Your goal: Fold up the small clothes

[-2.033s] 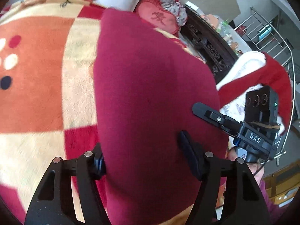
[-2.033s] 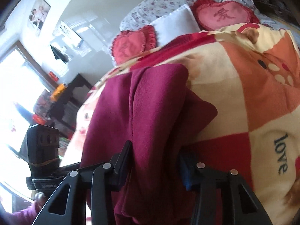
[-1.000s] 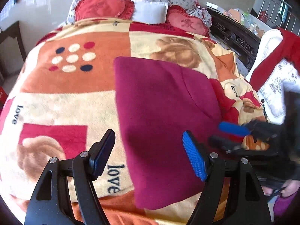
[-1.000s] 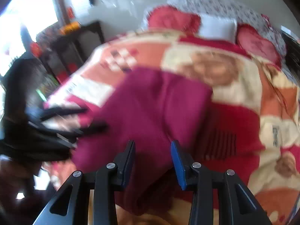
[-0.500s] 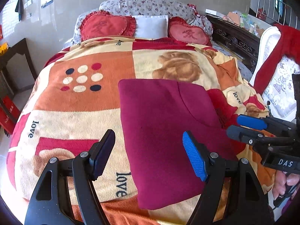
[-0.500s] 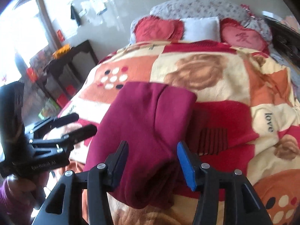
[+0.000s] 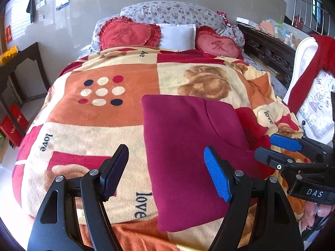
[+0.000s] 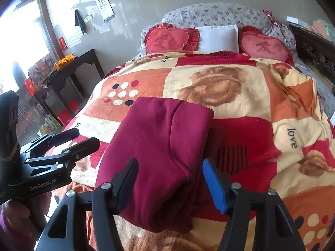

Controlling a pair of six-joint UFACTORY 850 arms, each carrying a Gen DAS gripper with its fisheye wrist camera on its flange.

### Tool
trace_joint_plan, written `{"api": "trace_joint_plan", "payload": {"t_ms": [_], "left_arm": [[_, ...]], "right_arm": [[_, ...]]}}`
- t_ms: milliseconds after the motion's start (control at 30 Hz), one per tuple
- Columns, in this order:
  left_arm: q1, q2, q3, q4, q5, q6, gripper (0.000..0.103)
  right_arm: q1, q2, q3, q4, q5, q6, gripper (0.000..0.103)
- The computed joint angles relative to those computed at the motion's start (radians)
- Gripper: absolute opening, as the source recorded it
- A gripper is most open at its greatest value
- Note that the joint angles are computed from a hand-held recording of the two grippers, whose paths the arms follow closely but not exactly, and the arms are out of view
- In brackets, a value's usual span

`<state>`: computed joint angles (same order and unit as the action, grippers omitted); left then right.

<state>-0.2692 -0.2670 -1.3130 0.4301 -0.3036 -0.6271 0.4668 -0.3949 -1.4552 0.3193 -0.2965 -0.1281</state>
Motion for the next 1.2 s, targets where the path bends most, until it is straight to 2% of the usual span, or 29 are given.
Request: {"api": "trace_joint_plan", "payload": {"t_ms": [133, 333, 400, 500, 567, 800, 1200], "left_arm": [[0.007, 0.009, 0.014, 0.012, 0.023, -0.035, 0.075], [0.023, 0.022, 0.035, -0.049, 0.071, -0.036, 0.075], [0.022, 0.02, 0.031, -0.012, 0.062, -0.064, 0.075], [0.003, 0.013, 0.019, 0.165, 0.01, -0.197, 0.075], [-0.005, 0.008, 0.013, 0.216, -0.018, -0.226, 0.075], [-0.005, -0.001, 0.002, 0.177, -0.047, -0.186, 0.075], [-0.021, -0.01, -0.009, 0.317, -0.127, -0.317, 0.075]], "right_arm": [[0.005, -0.005, -0.006, -0.06, -0.005, 0.065, 0.064], [0.014, -0.013, -0.018, -0.161, -0.012, 0.171, 0.065], [0.019, -0.014, -0.021, -0.196, -0.01, 0.198, 0.065], [0.029, -0.016, -0.026, -0.266, -0.007, 0.258, 0.067], [0.034, -0.017, -0.028, -0.302, -0.003, 0.287, 0.068], [0.042, -0.017, -0.031, -0.385, 0.0, 0.361, 0.069], [0.038, -0.024, -0.035, -0.365, -0.013, 0.347, 0.07]]}}
